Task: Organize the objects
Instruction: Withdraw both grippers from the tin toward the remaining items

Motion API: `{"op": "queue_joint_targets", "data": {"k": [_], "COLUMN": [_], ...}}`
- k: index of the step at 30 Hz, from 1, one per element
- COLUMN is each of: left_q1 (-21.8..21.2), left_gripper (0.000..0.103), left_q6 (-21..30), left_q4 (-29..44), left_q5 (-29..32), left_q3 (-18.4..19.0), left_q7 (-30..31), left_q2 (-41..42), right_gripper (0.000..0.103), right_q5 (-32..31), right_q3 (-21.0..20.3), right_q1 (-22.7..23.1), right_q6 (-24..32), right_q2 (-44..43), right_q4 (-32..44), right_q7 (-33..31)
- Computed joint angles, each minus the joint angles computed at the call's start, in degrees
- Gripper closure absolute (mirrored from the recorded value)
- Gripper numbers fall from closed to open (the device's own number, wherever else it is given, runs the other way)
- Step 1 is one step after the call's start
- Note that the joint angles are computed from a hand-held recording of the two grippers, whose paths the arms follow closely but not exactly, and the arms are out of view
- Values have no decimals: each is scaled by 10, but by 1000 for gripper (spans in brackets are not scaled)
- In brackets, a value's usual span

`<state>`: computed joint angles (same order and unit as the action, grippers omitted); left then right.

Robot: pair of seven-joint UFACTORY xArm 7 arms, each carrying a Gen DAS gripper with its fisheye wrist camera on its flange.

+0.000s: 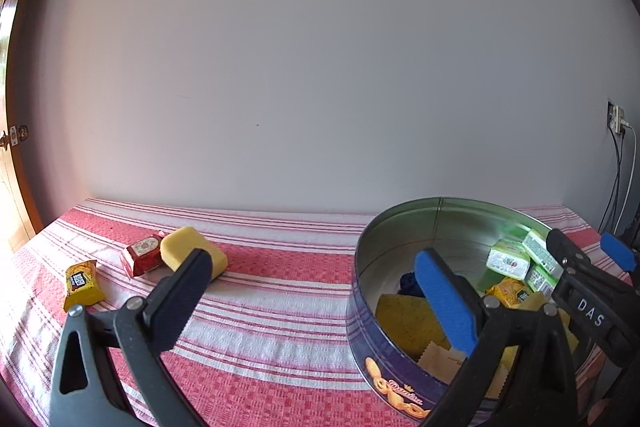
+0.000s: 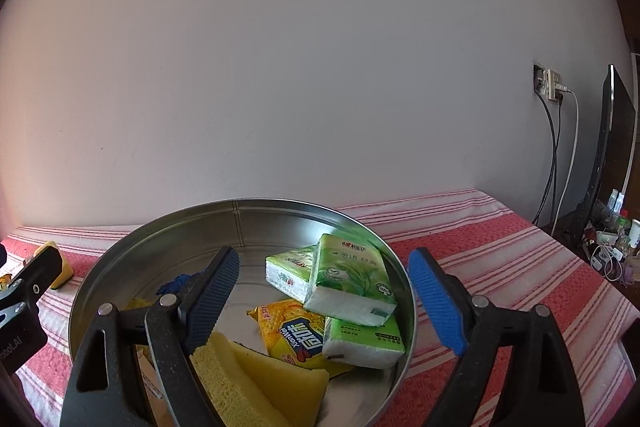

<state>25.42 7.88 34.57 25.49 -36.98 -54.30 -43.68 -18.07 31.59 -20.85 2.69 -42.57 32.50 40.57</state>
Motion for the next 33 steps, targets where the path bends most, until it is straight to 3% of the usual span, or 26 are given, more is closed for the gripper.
{"op": "queue_joint_targets", "data": {"k": [12,22,33], "left_q1": [-1,-32,-37], "left_gripper": [1,1,1], "left_q6": [13,6,-2], "left_q4": [-9,-39,-74], "left_q5": [11,4,-14], "left_q3": [6,64,125], "left_q7": [5,39,107], "left_q2": [-1,-11,-30], "right_gripper": [15,15,15], "right_q5": [0,17,11], "right_q3": [24,29,79], "right_q1": [-23,6,15], "right_q6": [-7,-5,25], "right_q2": [-30,-55,-62], "right_q4": [-13,-28,-3], "right_q7": [27,36,86]}}
